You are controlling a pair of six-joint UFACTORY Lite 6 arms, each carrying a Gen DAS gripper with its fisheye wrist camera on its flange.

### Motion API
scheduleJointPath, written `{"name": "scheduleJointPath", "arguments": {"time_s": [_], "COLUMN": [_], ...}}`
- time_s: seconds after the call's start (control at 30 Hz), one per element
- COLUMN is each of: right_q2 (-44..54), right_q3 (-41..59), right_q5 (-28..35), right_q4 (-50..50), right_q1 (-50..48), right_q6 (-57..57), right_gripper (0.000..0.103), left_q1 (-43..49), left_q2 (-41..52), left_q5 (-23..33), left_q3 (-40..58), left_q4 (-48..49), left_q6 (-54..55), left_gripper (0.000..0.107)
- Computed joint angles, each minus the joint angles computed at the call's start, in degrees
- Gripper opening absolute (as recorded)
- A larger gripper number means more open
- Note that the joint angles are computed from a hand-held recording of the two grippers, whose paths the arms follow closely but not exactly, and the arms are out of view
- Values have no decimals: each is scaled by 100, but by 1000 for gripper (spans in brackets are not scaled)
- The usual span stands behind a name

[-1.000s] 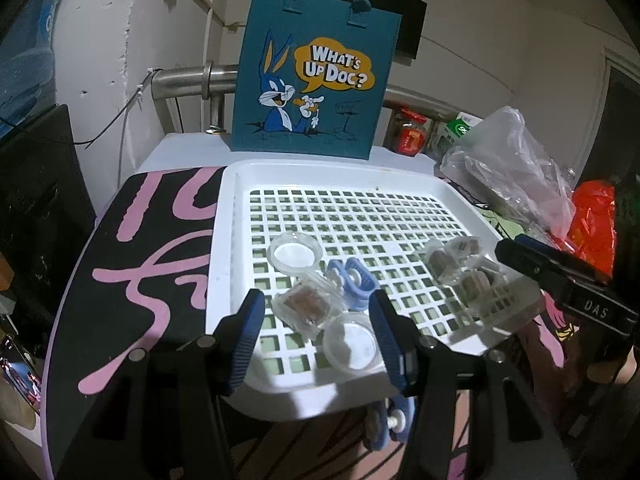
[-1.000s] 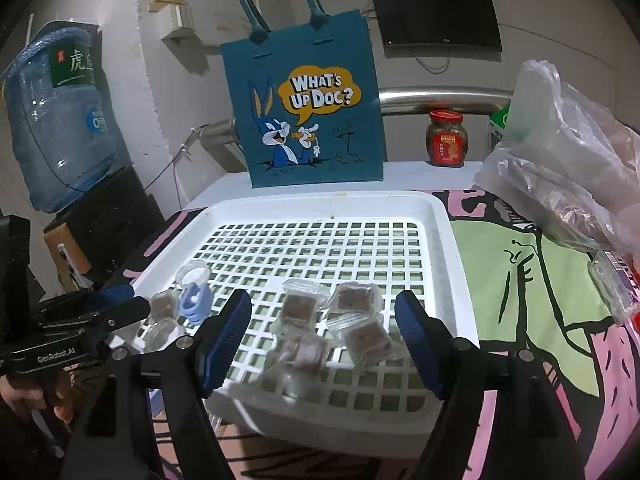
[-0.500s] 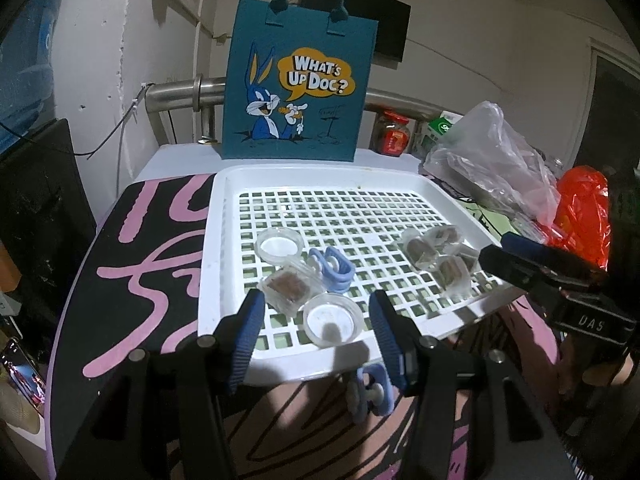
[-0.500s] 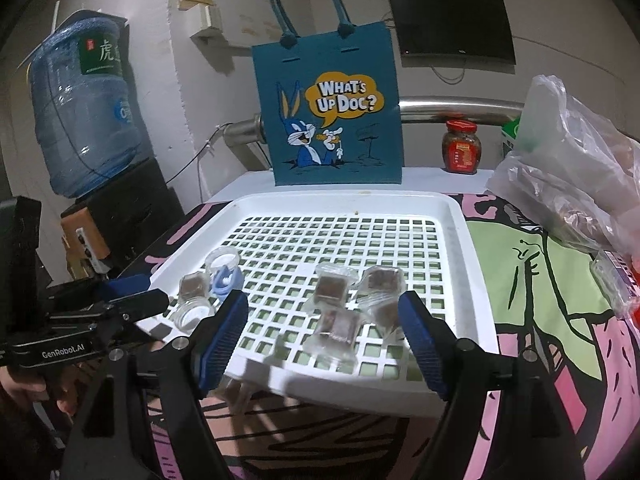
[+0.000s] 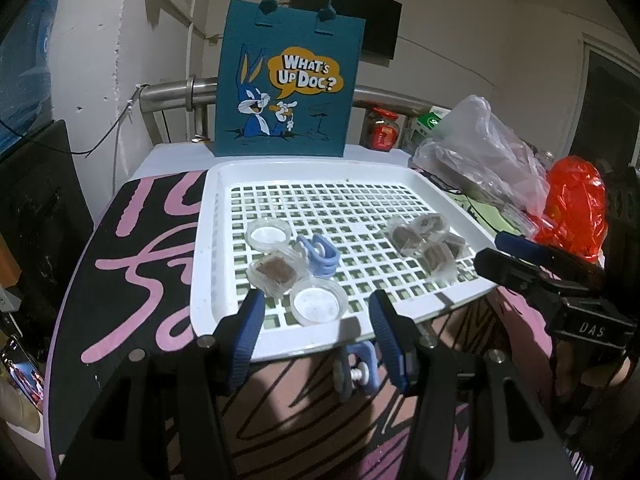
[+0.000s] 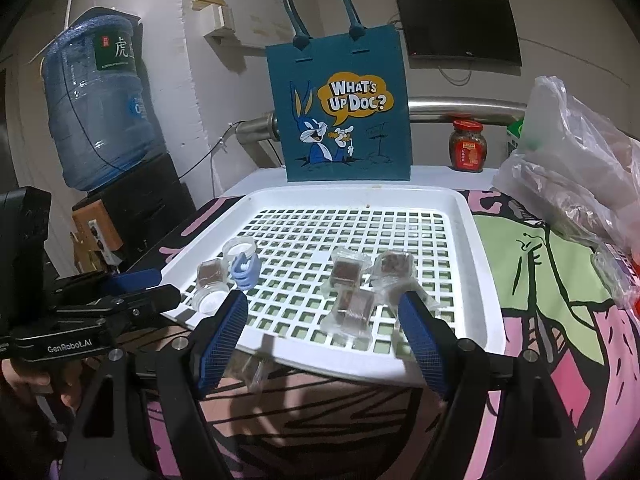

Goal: Organize objects
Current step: 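Withdraw both grippers from the tray toward the remaining items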

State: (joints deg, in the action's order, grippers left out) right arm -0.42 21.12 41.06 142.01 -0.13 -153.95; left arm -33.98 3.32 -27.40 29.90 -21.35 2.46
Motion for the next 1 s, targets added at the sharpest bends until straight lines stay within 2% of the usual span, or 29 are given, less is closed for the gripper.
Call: {"name": "scheduleJointPath", "arguments": {"time_s": [0.53,1.0], "right_q2": [-507,-422], "right_q3": [-570,-513], "right_q5": [-43,-366], "right_q4": [-200,-485], "right_q1": [166,161], "right_q6": [-53,242], "right_gripper": [78,78], "left_q1": [-589,-648], "left_q2": [-200,231], "left_q5": [104,409], "left_q3": [-305,-87], "left_q4": [-676,-580], "left_q6": [526,482], "left_gripper": [53,53]}}
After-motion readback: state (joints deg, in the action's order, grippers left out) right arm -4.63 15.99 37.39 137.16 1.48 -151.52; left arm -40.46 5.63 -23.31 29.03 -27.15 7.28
